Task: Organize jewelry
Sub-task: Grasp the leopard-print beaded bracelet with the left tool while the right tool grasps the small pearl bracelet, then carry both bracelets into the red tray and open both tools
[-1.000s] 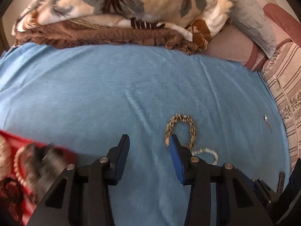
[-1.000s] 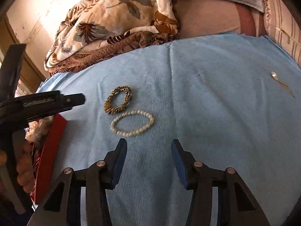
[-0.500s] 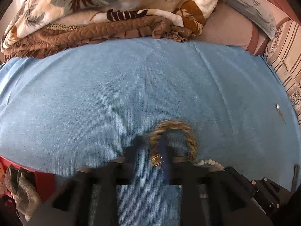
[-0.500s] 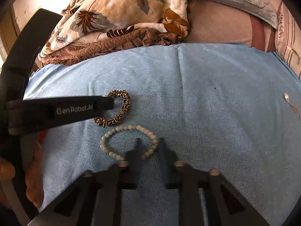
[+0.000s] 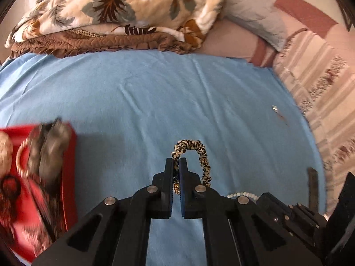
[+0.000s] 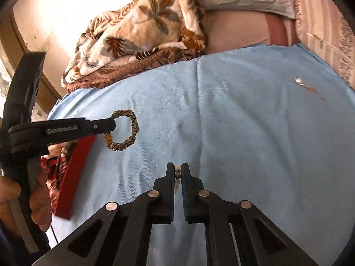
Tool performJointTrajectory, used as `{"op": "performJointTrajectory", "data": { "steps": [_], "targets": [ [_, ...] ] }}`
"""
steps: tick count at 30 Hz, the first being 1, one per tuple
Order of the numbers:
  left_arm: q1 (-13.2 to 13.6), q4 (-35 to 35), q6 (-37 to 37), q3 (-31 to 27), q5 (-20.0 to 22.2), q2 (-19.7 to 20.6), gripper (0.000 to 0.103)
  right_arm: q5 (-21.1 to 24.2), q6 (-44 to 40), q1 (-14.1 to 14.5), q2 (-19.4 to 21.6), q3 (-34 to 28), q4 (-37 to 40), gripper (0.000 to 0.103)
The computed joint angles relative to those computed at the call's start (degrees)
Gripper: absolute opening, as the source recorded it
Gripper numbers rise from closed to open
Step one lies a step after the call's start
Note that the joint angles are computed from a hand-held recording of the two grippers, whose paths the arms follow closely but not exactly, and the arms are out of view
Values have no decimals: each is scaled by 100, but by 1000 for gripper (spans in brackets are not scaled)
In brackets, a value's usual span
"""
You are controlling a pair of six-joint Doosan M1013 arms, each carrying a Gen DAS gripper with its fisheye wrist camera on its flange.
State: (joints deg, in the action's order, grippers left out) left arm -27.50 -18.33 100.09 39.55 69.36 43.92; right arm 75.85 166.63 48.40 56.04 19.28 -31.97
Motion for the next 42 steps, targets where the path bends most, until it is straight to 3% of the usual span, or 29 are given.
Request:
{"op": "performJointTrajectory", "data": {
  "steps": [6,9,12,16,18,19,20,25,27,28,30,31,32,37,42],
  "targets": [
    [163,-425,395,1325,-264,-778,5,-169,678,273,-591,1063,-158,7],
    [210,-404,394,1753,-206,-953,5,47,962,351,-743,1429,-154,7],
    [148,154,264,2086,-327,-1052,5,423,1062,392,-766,1563,-190,8],
    [139,265,204,2197,-388,-1061,5,319,1222,391,-891,1874,-129,11],
    [124,293,212,2217,-466,-1076,5,283,1230,391,-915,1947,-147,22],
    [116,317,215,2207,-465,-1068,6,229,1247,382,-932,1998,-135,35],
    [105,343,223,2208,-489,-1065,6,173,1262,385,-946,2037,-143,41],
    [83,390,213,2199,-606,-1041,7,328,844,359,-778,1763,-123,42],
    [44,480,198,2235,-726,-1054,8,647,433,343,-565,1380,-75,42],
    [6,554,164,2266,-791,-1070,8,855,217,342,-434,1141,-81,41],
    [-67,728,124,2335,-933,-1111,8,1369,-398,365,-54,434,-143,23],
    [-113,802,84,2317,-954,-1101,8,1434,-565,380,42,253,-165,11],
    [-121,799,80,2300,-944,-1097,7,1430,-629,386,72,193,-164,7],
    [-22,466,132,2312,-893,-1185,5,765,-66,413,-297,818,-214,7],
    [56,167,271,2485,-1091,-1430,5,637,51,472,-363,731,-469,7]
  ]
}}
